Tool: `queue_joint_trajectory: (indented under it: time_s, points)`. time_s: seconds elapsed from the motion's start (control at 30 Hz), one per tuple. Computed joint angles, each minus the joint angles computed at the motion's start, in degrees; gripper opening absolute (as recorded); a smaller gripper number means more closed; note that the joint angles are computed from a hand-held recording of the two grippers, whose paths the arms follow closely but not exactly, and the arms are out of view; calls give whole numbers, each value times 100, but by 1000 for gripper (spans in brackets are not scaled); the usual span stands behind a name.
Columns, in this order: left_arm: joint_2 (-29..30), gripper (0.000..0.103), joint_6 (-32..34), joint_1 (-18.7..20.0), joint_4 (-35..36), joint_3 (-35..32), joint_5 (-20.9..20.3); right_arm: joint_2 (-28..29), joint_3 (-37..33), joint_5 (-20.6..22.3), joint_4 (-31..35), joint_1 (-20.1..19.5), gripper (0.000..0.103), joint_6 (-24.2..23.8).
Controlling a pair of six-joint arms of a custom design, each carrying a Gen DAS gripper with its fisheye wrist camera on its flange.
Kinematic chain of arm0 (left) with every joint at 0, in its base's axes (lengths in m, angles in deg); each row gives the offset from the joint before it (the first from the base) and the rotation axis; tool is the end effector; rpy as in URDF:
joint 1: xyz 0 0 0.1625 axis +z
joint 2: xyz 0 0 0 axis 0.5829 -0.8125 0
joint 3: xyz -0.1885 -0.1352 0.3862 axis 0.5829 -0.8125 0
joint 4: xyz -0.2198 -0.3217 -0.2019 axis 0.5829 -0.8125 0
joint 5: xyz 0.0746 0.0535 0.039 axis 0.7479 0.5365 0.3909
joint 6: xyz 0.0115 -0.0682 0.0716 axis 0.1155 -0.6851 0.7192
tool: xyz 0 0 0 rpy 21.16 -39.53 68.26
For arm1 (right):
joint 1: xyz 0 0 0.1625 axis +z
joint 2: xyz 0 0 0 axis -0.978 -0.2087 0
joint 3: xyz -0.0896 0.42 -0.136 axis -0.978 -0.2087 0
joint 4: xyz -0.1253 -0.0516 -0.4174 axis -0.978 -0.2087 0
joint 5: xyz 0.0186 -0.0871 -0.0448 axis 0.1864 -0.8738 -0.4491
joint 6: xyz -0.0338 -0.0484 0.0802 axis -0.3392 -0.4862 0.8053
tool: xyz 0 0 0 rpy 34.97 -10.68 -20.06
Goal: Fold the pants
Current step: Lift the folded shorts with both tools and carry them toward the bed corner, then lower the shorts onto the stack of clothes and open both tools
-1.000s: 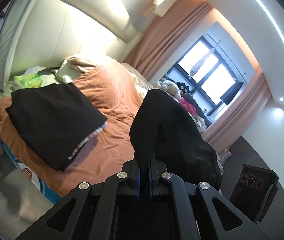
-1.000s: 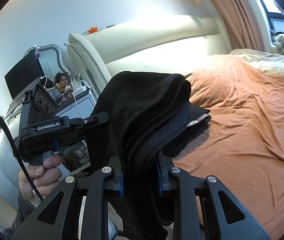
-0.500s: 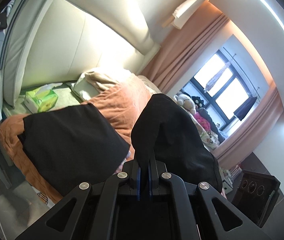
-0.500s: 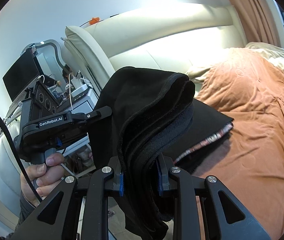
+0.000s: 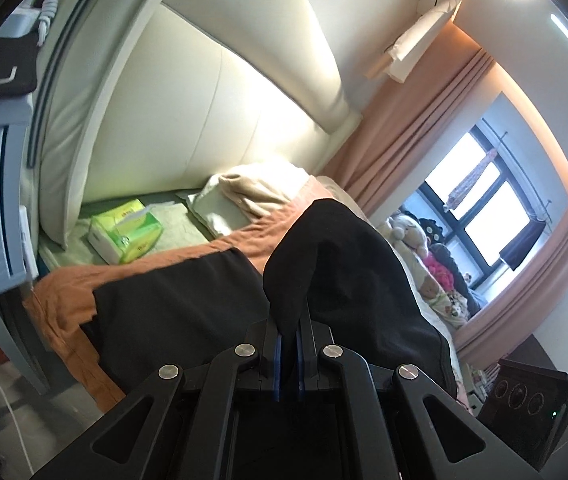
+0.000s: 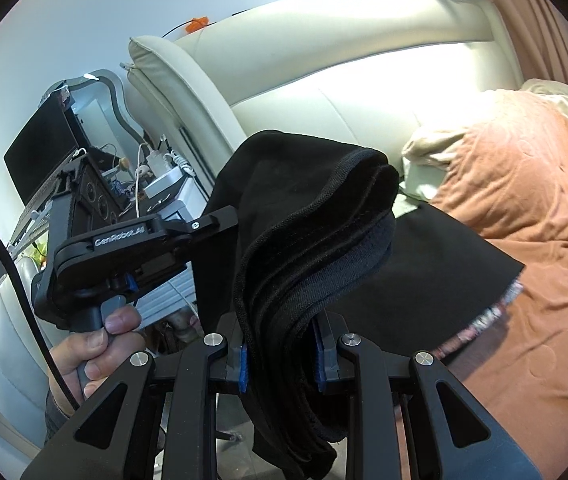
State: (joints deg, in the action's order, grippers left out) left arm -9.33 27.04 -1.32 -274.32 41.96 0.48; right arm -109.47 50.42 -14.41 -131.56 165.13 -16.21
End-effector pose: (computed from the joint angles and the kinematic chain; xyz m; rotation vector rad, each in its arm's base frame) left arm -0.2956 -0.4393 0.2158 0.2581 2.7748 -1.3793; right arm 0.1294 -0.4760 0.3599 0.9912 -2.7422 1.0215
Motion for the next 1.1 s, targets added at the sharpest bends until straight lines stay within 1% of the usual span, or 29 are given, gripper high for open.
queue_joint_trajectory:
  time_s: [0.13,0.33,0.5,0.67,0.8,0.87,0.93,1.0,1.03,1.07,1.1]
  points:
    - [95,5,338,280,84,-256,-142,428,-166,32,-285,54,21,88]
    - [456,5,622,736,134,-702,-535,932,-493,186,-443,-118,21,269]
    - [915,5,895,1048,517,-1270,-671,1354,-834,57,-587,-180,21,430]
    - [1342,5,1032,1326,922,-1827,-890,1615,-1148,-9,-554,-291,21,570]
    - [1678,5,1123,1490,1117,-2199,-1007,1756,-1343,27,-471,-460,21,704]
    - [1839,5,1150,1547,1197,-2375,-1066,1842,-1441,82,-481,-538,21,865]
    - [2013,6,1133,1592,1459,-2598,-1077,1895,-1483,110,-565,-628,21,967]
    - [2105,8,936,1621,1746,-2747,-974,1955,-1534,93,-593,-704,21,1067]
    - [2114,11,876,1620,1802,-2759,-924,1985,-1585,28,-539,-721,23,1134]
    - [2088,15,863,1582,1808,-2714,-762,2011,-1632,-56,-492,-748,26,1243]
    - [2039,19,841,1538,1775,-2639,-603,2022,-1657,-95,-460,-792,32,1333]
